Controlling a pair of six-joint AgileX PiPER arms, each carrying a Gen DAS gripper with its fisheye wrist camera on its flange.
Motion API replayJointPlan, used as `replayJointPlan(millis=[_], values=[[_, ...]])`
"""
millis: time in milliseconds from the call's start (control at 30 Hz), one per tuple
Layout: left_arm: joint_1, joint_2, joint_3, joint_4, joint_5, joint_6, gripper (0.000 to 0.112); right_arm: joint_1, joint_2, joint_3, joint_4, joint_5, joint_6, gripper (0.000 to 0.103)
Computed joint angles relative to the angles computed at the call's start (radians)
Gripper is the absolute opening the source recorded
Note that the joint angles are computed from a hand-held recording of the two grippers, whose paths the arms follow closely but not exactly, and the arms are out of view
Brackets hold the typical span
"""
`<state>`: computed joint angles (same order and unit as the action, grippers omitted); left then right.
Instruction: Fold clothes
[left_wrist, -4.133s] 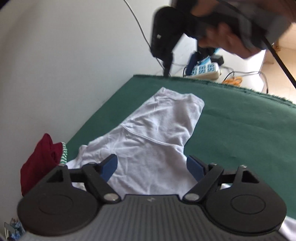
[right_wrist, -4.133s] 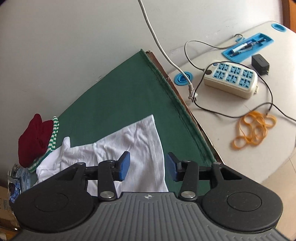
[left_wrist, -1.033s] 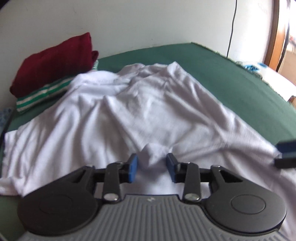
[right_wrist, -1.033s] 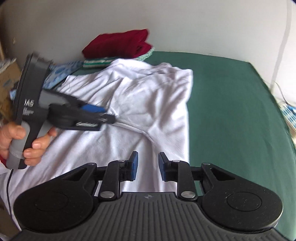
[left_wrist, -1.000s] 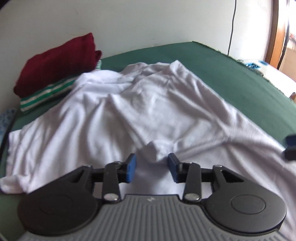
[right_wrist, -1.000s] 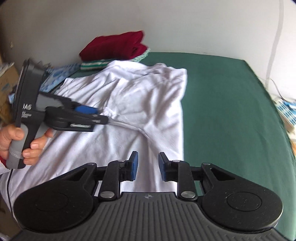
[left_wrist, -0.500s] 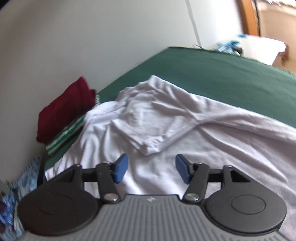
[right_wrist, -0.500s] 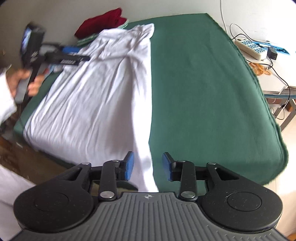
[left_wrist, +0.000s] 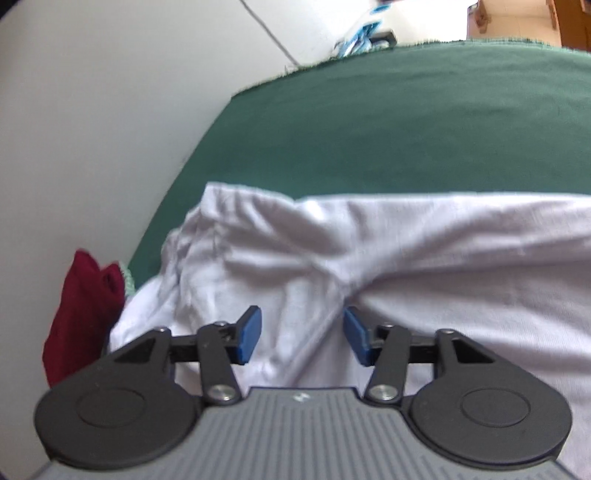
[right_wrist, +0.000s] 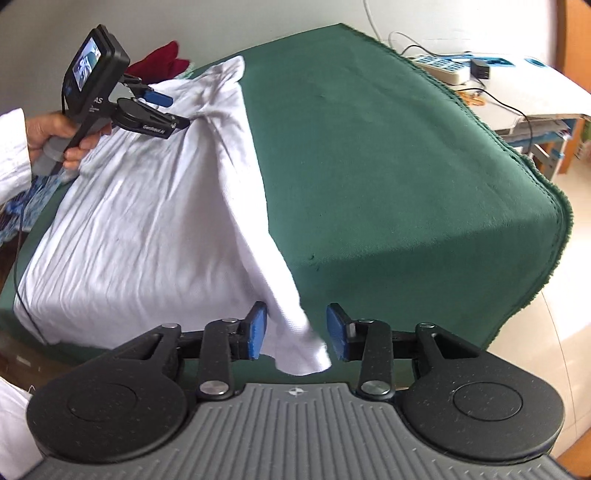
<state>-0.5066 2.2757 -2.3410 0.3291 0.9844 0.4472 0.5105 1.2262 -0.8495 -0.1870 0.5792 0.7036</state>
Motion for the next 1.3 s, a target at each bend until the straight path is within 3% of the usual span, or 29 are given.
replayJointPlan(millis=[67, 133, 233, 433, 600, 733, 967, 1033, 1100, 1133, 1233, 1300], values=[[0.012, 0.052, -0.099, -0.064, 0.041, 0.057, 0.027, 0.066, 0.024, -0.023, -0.118, 0.031, 0.150, 0.021], [0.029, 0.049, -0.091, -0.125, 0.025, 0.099, 0.010, 0.123, 0.044, -0.044, -0.215, 0.070, 0.260, 0.008], [0.058, -0.039, 0.073, -0.183, -0.097, 0.138, 0.005, 0.209, 0.070, -0.077, -0.348, 0.159, 0.412, 0.005], [0.133, -0.149, 0.170, -0.364, -0.168, 0.286, 0.005, 0.304, 0.052, -0.157, -0.402, 0.297, 0.484, 0.005], [0.178, -0.093, 0.031, -0.408, -0.078, 0.322, 0.005, 0.393, 0.111, -0.269, -0.381, 0.369, 0.417, 0.005], [0.173, -0.078, 0.059, -0.358, -0.099, 0.333, 0.006, 0.433, 0.194, -0.349, -0.321, 0.368, 0.333, 0.006], [0.166, -0.132, 0.257, -0.279, -0.220, 0.365, 0.012, 0.446, 0.294, -0.363, -0.193, 0.291, 0.301, 0.006], [0.168, -0.148, 0.297, -0.261, -0.250, 0.371, 0.013, 0.424, 0.274, -0.339, -0.122, 0.258, 0.286, 0.019], [0.177, -0.146, 0.287, -0.263, -0.242, 0.369, 0.014, 0.427, 0.201, -0.286, -0.135, 0.220, 0.344, 0.019], [0.182, -0.144, 0.275, -0.266, -0.235, 0.365, 0.016, 0.441, 0.167, -0.270, -0.175, 0.236, 0.402, 0.022], [0.198, -0.178, 0.296, -0.284, -0.247, 0.365, 0.023, 0.493, 0.100, -0.254, -0.300, 0.388, 0.592, 0.031], [0.213, -0.226, 0.340, -0.316, -0.265, 0.381, 0.029, 0.480, 0.041, -0.180, -0.327, 0.383, 0.760, 0.031]])
